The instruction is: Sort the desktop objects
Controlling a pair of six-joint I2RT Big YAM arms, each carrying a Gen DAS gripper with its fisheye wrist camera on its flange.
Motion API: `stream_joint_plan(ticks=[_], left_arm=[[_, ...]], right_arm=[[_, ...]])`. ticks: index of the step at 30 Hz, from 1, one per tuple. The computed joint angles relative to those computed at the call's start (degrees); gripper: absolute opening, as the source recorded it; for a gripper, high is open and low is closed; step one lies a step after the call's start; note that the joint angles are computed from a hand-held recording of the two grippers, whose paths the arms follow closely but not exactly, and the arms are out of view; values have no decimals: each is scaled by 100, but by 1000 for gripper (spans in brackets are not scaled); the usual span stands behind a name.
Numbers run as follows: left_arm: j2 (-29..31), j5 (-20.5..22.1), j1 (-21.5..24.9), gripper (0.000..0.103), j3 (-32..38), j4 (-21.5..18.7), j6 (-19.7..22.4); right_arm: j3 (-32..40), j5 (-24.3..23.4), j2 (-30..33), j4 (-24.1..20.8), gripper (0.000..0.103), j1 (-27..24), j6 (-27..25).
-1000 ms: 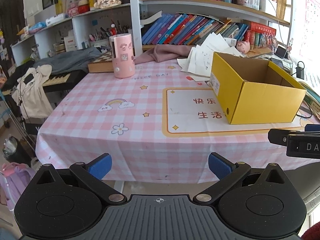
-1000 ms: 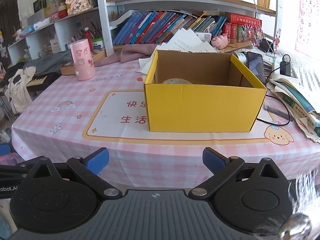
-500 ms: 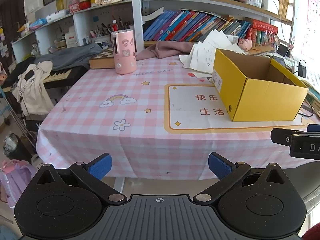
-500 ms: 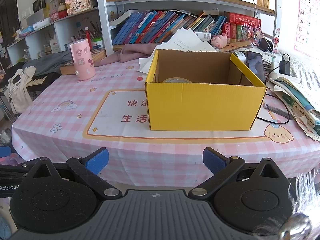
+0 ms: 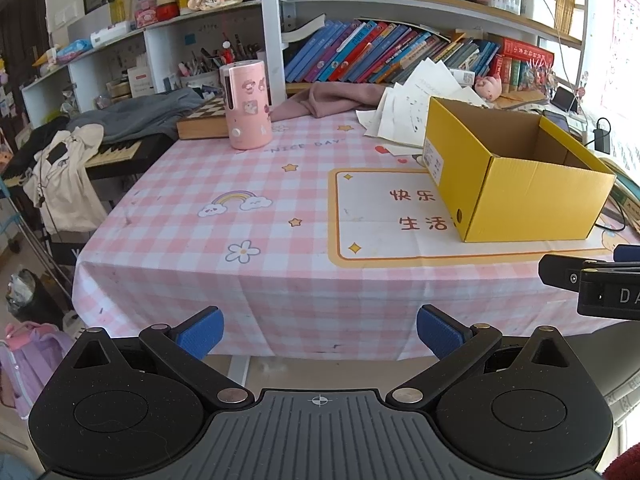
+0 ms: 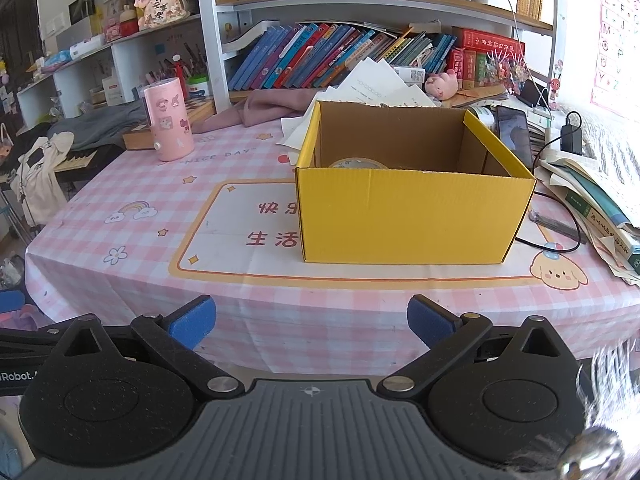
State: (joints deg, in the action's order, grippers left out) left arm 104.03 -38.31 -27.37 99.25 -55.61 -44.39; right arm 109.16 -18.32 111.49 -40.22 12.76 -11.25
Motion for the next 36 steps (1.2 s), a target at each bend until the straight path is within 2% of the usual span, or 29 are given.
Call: stream_joint_plan(ticks=[29,36], left_arm=[[10,110,64,103,-14,-4,11],[28,238,110,103,-19,189,252]], right_arm=[[70,53,44,-62,103,47,3],[250,139,166,-172,103,95,51]])
